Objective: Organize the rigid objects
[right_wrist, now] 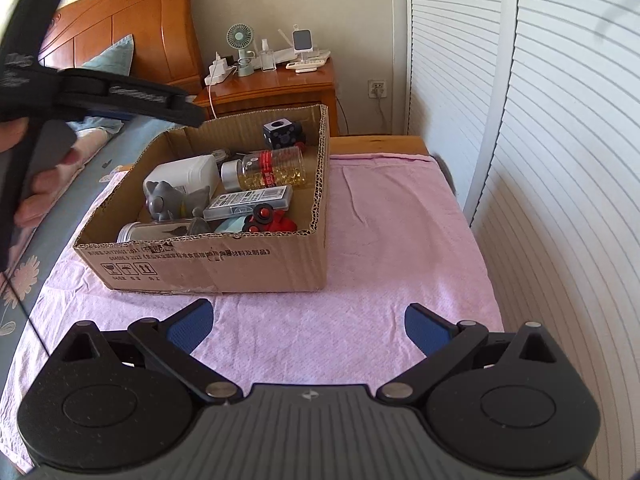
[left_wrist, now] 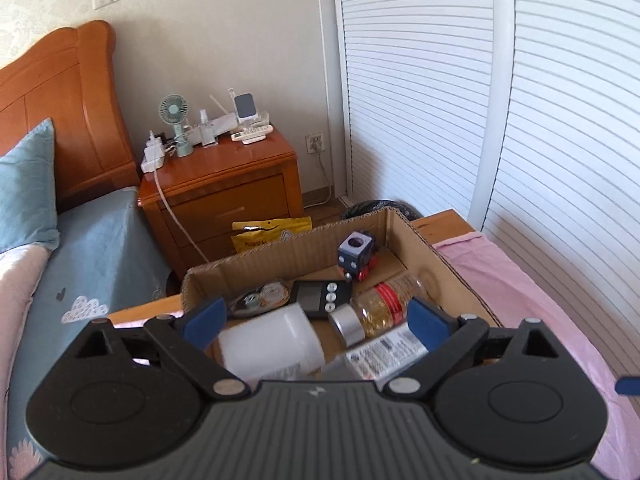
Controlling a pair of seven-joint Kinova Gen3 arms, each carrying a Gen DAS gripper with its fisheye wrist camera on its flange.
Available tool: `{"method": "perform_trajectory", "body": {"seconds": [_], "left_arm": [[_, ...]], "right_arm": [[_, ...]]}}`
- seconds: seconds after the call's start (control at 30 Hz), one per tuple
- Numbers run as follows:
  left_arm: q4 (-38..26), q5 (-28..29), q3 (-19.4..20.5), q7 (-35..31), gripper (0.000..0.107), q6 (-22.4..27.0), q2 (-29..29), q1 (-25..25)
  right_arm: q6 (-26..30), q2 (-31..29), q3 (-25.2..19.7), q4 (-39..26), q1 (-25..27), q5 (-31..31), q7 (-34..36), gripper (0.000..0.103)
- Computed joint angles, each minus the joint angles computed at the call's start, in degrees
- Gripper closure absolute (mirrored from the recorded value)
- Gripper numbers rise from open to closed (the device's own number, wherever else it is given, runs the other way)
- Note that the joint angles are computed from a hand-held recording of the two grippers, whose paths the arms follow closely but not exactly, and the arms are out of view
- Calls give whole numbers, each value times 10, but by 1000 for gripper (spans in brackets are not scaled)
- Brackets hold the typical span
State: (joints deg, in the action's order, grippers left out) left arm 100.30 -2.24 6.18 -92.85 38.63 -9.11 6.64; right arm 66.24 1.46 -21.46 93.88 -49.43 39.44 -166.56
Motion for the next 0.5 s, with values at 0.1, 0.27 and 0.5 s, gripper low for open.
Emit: {"method": "perform_trajectory", "body": {"seconds": [0.1, 0.27, 0.5], "left_arm": [[20, 10, -6, -1, 10, 26, -48, 0], [66, -59, 63, 85, 8, 69, -127, -43], [102, -42, 70, 147, 8, 131, -184, -49]], "right_arm": [[30, 6, -6, -16, -12, 10, -10, 0], [85, 20, -10, -42, -40, 29, -36, 0], [134, 32, -10, -69, -78, 46, -58, 0]]}}
